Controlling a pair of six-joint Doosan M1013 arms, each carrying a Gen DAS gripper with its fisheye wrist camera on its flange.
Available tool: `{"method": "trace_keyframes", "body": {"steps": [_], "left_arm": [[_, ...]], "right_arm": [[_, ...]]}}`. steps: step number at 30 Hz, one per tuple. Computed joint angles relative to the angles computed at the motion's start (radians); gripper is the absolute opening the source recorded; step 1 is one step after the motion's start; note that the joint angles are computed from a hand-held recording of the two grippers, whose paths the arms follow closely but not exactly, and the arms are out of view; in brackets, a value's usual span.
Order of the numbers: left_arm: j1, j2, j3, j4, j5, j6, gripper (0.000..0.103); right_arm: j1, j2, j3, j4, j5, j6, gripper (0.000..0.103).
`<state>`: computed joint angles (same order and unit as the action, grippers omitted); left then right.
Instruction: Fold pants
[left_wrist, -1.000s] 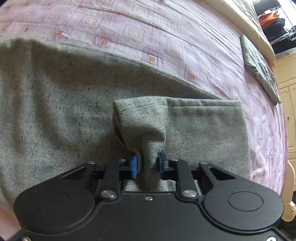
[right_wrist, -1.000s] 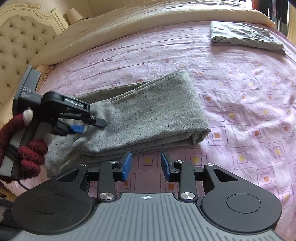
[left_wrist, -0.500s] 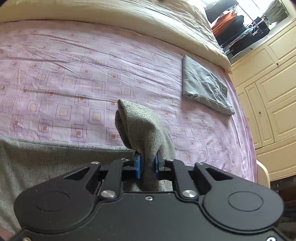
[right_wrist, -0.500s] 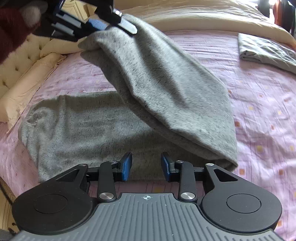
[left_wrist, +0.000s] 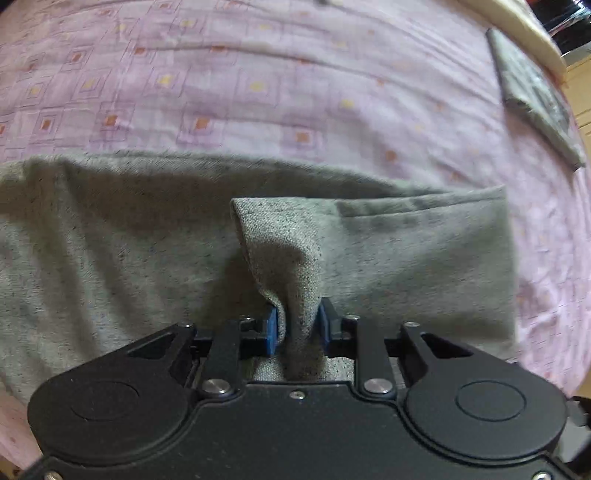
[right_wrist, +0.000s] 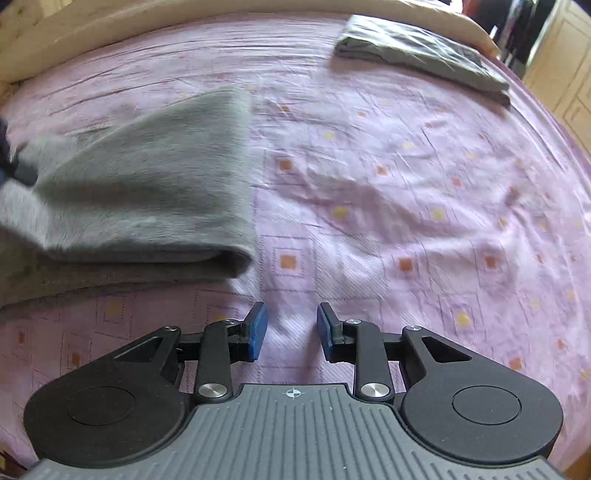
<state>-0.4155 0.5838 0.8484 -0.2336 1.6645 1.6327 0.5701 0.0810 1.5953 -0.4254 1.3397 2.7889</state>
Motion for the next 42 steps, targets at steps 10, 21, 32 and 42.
{"method": "trace_keyframes", "body": {"steps": [10, 21, 32, 42], "left_arm": [[0.011, -0.06, 0.08, 0.011, -0.147, 0.024, 0.047], [0.003, -0.059, 0.051, 0.083, -0.227, -0.081, 0.045], [-0.029, -0.049, 0.092, 0.201, -0.206, -0.031, 0.051], [0.076, -0.098, 0.106, 0.194, -0.21, 0.01, 0.057]], "right_arm": [[-0.035, -0.018, -0.014, -0.089, -0.225, -0.073, 0.029], [-0.085, 0.051, -0.042, 0.054, -0.22, -0.222, 0.029], [-0.048, 0.03, -0.064, -0.013, -0.187, -0.134, 0.029], [0.048, 0.12, -0.214, -0.084, -0.038, -0.046, 0.029]]}}
